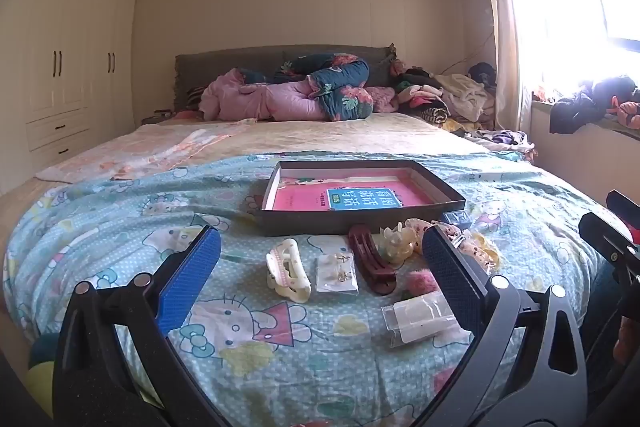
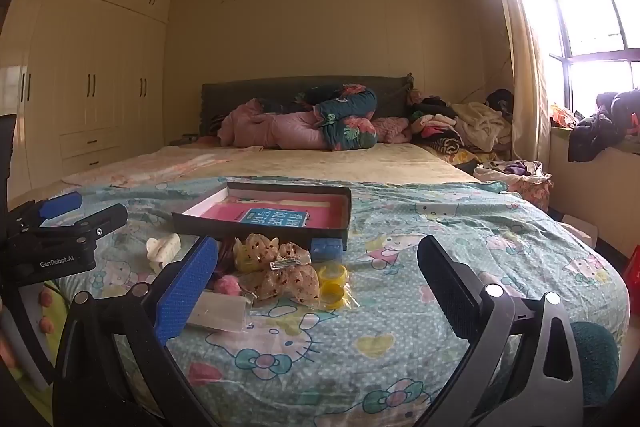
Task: Organize jewelry
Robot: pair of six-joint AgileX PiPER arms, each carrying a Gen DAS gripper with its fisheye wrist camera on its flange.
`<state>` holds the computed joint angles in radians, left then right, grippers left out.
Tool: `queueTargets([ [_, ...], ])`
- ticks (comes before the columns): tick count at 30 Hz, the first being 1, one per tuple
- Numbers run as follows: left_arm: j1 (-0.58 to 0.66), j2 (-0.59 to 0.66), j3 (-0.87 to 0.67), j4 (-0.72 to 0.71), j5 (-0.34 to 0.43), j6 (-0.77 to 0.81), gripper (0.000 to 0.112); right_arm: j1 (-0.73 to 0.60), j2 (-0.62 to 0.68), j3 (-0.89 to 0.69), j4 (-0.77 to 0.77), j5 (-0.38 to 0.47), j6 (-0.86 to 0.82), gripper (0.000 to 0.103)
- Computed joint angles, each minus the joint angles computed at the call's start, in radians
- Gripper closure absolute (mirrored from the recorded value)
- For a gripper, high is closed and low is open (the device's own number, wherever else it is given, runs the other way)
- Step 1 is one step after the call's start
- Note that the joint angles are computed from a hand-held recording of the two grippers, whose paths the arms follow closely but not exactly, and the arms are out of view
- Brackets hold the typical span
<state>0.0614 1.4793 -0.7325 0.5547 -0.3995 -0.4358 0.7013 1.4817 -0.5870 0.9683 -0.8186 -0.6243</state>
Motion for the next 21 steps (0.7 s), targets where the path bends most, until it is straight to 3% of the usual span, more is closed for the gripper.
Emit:
queueTargets([
  [21, -0.005, 0.006, 0.006, -0.04, -0.015, 0.036, 0.02, 0.012, 0.002, -0.004, 0.024, -0.003, -0.016, 0.006],
])
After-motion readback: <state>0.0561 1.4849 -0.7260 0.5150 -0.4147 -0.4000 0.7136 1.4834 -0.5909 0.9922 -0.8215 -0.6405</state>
